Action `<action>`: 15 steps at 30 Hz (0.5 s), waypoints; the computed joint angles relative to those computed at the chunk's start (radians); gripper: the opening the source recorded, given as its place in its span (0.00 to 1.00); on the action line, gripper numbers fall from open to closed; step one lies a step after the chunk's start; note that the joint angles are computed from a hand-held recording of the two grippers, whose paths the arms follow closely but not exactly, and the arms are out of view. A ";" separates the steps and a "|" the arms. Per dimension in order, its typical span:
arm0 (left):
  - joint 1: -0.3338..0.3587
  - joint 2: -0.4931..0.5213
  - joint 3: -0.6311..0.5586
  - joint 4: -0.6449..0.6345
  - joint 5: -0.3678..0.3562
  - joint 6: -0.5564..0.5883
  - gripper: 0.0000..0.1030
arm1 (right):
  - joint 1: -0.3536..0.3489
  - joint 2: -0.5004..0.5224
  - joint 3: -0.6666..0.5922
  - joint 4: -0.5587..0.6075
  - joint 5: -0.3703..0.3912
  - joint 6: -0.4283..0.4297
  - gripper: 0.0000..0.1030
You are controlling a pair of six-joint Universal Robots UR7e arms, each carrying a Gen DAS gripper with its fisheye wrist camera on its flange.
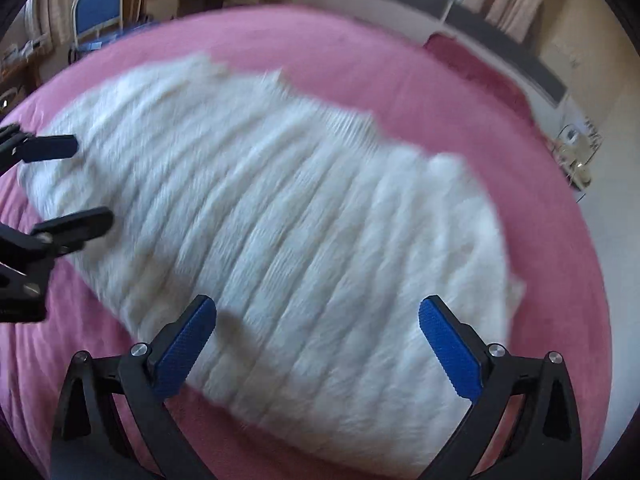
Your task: Fold clothes
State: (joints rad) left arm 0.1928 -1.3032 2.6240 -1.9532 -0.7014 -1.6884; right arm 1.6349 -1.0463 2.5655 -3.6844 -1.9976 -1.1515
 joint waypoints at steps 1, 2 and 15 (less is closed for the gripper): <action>0.034 -0.004 0.001 -0.017 -0.003 0.023 0.87 | 0.003 -0.015 -0.004 0.005 0.012 0.003 1.00; 0.080 0.001 0.010 -0.076 -0.013 0.079 0.87 | -0.004 0.007 -0.027 0.019 -0.018 0.010 1.00; 0.309 -0.171 -0.029 -0.033 0.089 0.288 0.92 | 0.022 0.017 -0.281 0.358 -0.029 0.126 1.00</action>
